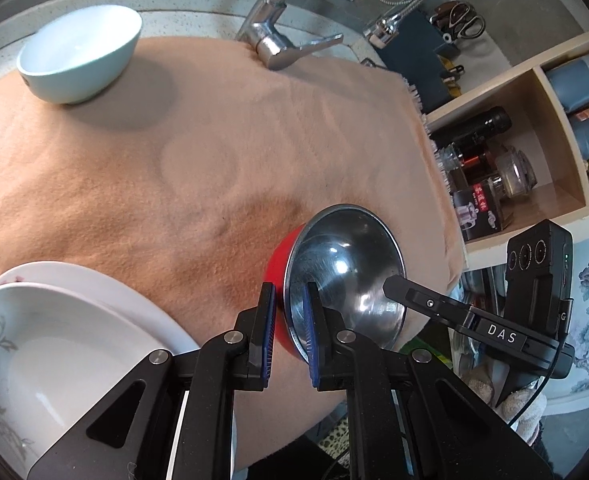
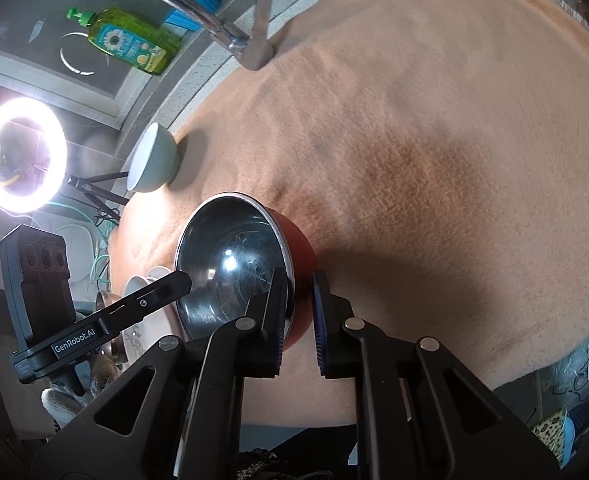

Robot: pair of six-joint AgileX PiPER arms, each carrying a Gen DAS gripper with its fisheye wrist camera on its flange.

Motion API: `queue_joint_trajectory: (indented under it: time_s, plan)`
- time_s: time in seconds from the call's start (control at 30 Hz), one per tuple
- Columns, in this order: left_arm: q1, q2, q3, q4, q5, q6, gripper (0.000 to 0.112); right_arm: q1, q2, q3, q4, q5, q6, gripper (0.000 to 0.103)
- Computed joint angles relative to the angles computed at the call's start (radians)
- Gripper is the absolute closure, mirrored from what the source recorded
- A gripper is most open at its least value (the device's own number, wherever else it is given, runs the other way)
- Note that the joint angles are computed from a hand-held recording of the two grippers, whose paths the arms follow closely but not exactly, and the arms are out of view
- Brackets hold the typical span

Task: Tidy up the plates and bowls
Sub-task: 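Lift the red-backed steel bowl with both tools toward the large steel bowl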

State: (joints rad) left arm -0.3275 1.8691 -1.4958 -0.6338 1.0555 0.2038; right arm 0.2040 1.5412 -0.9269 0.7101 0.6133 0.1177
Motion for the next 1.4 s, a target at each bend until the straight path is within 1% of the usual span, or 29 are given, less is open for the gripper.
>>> queue_joint_trajectory:
  time_s: [0.3, 0.6, 1.0, 1.2, 1.4]
  plan:
    - [0.074, -0.100, 0.059, -0.032, -0.003, 0.035, 0.100, 0.067, -0.012, -0.102, -0.076, 0.042, 0.087, 0.091]
    - [0.208, -0.213, 0.143, -0.069, 0.009, 0.079, 0.100, 0.164, 0.054, -0.272, -0.131, 0.090, 0.132, 0.091]
    - [0.443, -0.368, 0.264, -0.092, 0.030, 0.120, 0.100, 0.312, 0.246, -0.586, -0.153, 0.174, 0.148, 0.091]
    - [0.563, -0.424, 0.299, -0.092, 0.041, 0.139, 0.100, 0.373, 0.376, -0.803, -0.162, 0.248, 0.151, 0.091]
    - [0.687, -0.451, 0.322, -0.101, 0.065, 0.171, 0.100, 0.421, 0.499, -1.012, -0.177, 0.326, 0.168, 0.091]
